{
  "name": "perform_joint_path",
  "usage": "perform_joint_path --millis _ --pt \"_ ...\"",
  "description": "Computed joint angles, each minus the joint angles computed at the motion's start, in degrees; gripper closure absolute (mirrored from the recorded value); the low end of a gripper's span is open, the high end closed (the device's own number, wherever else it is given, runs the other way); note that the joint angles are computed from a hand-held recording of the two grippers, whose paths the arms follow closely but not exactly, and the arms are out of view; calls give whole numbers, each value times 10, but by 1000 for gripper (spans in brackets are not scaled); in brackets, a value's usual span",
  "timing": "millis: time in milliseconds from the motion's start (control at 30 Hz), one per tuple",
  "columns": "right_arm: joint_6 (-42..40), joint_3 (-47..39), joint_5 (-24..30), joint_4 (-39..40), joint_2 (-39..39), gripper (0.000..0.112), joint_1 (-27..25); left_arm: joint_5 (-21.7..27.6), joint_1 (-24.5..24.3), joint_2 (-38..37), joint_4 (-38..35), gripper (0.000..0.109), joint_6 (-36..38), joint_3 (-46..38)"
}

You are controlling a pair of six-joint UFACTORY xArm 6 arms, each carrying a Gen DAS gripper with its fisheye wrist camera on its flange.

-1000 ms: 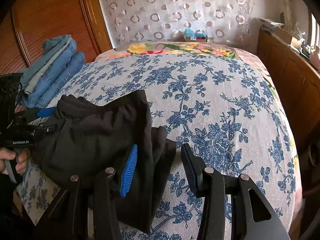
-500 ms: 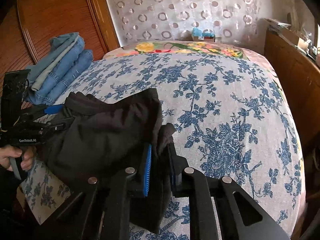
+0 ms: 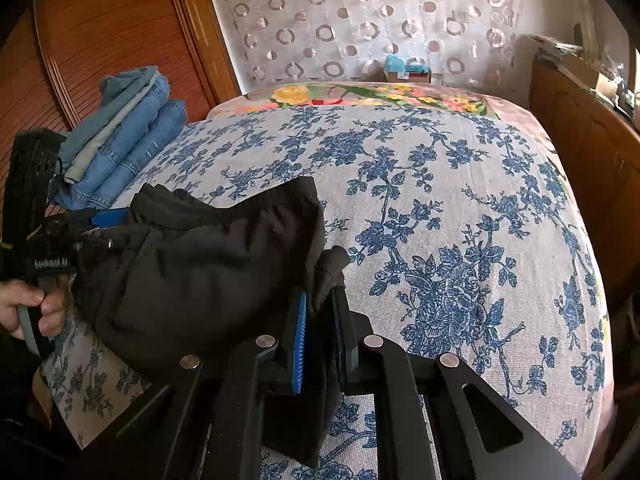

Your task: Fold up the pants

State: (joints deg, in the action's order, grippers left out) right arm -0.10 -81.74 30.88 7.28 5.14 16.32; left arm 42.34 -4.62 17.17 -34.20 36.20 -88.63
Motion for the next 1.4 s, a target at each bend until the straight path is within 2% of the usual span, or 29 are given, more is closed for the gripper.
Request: perform_joint_path --millis 33,133,167,200,267,300,633,733,1000,1200,1400 --pt "-1 -1 1 1 1 101 0 4 1 5 -2 44 -4 -7" --pt "11 -2 0 -17 1 102 4 14 2 15 -9 62 -1 -21" --pt "14 -2 -1 -21 1 103 5 20 3 17 -13 75 3 -25" --pt "14 0 -3 -19 0 103 7 29 3 17 -20 81 10 -27" --pt "18 3 -9 -19 -5 103 10 13 -3 1 -16 91 19 -8" --pt "17 5 -12 -19 -7 104 11 11 -3 -5 -18 93 27 -3" --pt "37 8 -41 -56 -36 104 28 -3 14 -83 -91 94 89 41" --pt "41 1 -35 -78 -43 104 34 -13 19 -103 -107 94 104 52" --pt "41 -13 -57 -101 -45 104 49 -30 33 -136 -126 95 135 67" --pt "21 -49 -72 -103 -26 104 58 -46 49 -147 -137 95 144 61" --pt "-33 -120 -92 -81 23 104 71 -71 65 -136 -114 95 141 29"
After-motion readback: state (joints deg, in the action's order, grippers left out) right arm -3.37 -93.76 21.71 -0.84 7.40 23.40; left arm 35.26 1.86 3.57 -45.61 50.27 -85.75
